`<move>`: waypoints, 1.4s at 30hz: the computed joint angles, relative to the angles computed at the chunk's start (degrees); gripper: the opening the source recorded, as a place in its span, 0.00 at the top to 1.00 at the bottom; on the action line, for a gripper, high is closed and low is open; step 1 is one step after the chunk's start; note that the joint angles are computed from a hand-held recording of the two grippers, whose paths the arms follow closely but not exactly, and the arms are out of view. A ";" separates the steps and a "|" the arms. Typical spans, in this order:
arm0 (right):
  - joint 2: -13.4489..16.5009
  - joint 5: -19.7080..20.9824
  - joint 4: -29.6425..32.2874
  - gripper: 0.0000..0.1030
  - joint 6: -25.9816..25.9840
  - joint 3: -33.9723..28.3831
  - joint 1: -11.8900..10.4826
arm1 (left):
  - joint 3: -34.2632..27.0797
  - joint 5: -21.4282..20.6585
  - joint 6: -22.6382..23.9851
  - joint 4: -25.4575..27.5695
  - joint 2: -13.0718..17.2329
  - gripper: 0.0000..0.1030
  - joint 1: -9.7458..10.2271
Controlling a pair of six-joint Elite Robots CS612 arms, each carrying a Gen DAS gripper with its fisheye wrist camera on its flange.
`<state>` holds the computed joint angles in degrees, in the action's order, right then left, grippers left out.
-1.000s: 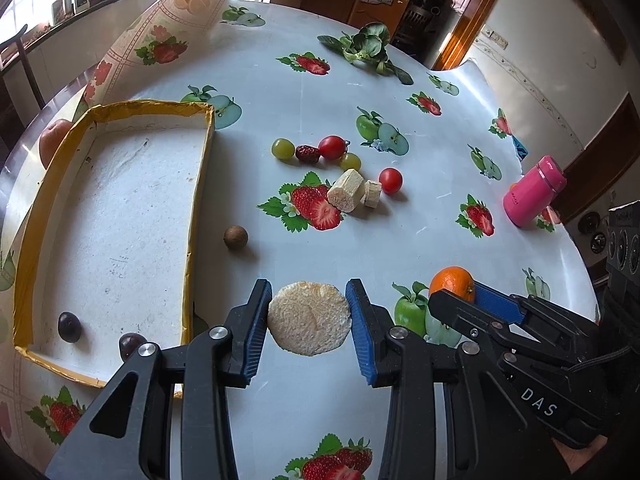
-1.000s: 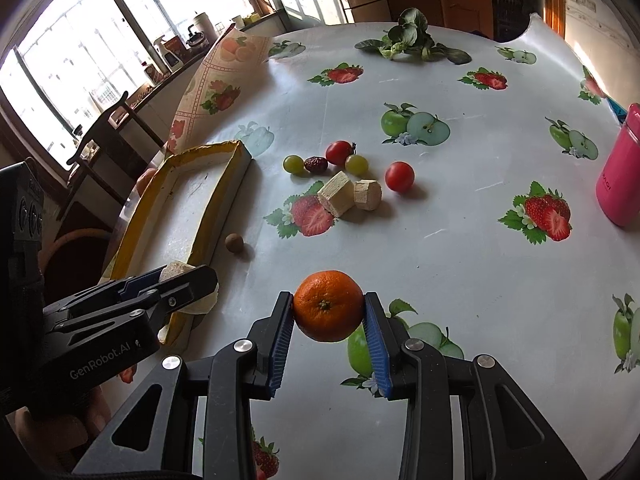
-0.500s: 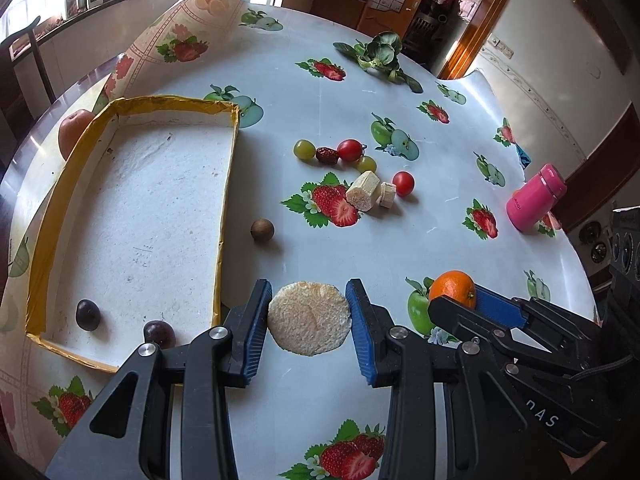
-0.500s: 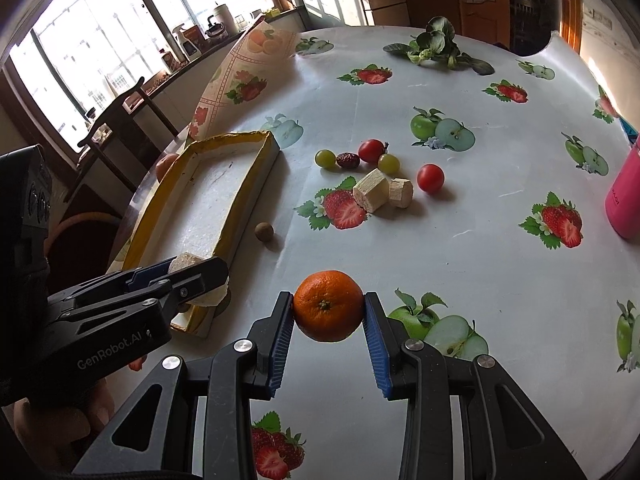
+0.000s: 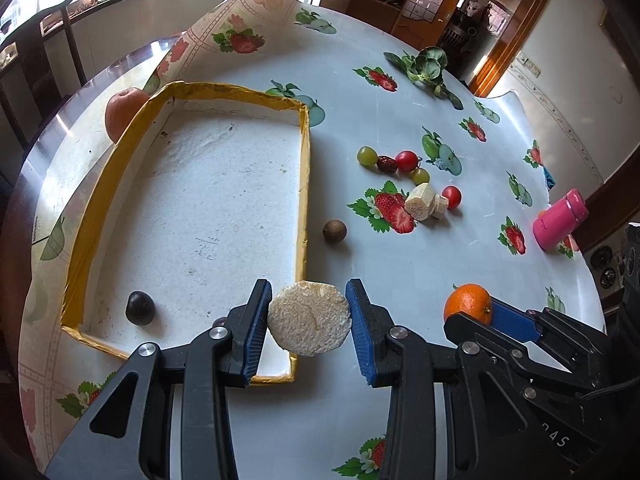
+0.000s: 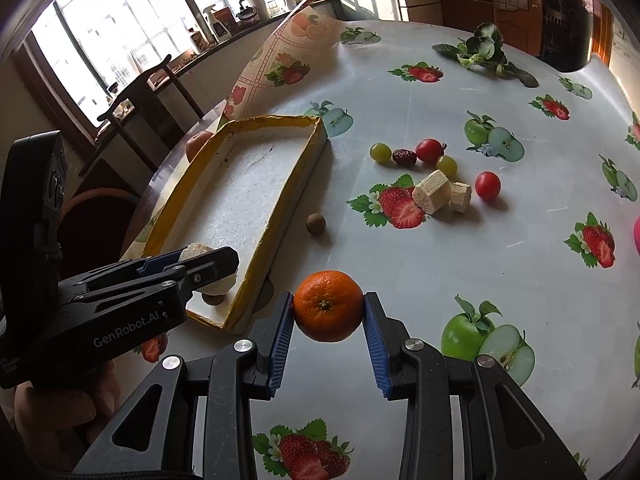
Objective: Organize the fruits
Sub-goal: 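Carry the pale slice and mandarin into the tray with both tools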
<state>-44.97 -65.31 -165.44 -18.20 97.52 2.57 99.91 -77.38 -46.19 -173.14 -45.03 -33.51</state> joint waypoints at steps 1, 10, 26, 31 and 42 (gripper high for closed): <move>0.02 0.13 0.00 0.66 -0.12 -0.08 0.17 | 0.21 0.24 -0.28 0.02 -0.09 0.65 0.15; 0.59 1.28 1.11 0.66 -1.23 -1.57 1.83 | 1.64 1.29 -2.05 -0.09 -0.55 0.65 1.88; 4.57 2.60 8.07 0.66 -7.89 -8.49 6.91 | 1.29 1.56 -4.49 2.60 0.73 0.65 5.97; 6.43 1.63 11.31 0.66 -9.65 -11.12 8.11 | 0.20 0.48 -4.45 3.78 1.84 0.65 6.55; 9.48 -2.41 16.97 0.64 -13.51 -14.60 9.83 | -1.00 -2.11 -3.77 5.60 3.50 0.65 6.98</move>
<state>-35.48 -67.72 -148.47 -31.72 82.93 12.40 98.91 -79.49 -49.96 -167.54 -41.52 -26.53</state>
